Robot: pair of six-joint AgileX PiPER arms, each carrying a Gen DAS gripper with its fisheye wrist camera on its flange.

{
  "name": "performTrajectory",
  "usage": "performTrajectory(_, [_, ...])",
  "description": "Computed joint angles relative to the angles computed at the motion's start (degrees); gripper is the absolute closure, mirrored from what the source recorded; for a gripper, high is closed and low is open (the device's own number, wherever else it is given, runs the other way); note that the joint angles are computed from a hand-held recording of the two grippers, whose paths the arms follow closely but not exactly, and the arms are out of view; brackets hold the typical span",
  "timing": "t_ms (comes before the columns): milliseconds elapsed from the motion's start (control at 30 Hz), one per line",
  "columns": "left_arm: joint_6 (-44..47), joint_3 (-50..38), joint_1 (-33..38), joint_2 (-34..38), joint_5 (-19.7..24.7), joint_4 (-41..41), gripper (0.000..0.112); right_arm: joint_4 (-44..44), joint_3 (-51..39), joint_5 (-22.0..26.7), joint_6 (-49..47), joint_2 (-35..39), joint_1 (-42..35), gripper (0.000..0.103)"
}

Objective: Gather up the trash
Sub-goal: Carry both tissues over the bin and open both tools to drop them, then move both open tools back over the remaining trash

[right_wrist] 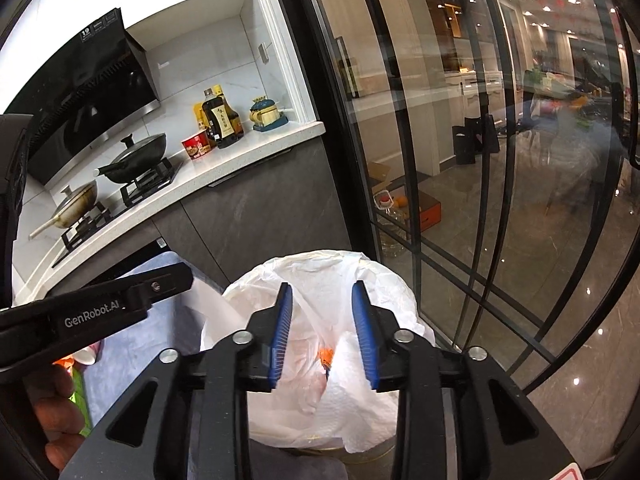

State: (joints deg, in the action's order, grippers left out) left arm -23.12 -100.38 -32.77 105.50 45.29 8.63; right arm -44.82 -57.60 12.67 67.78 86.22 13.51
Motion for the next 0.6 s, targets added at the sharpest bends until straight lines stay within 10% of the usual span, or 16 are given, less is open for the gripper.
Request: performTrajectory(600, [-2.1, 6.5, 2.9, -6.7, -2.4, 1.2, 0.063, -9.0, 1.5, 2.7, 8.6, -4.7, 3.5, 0.057])
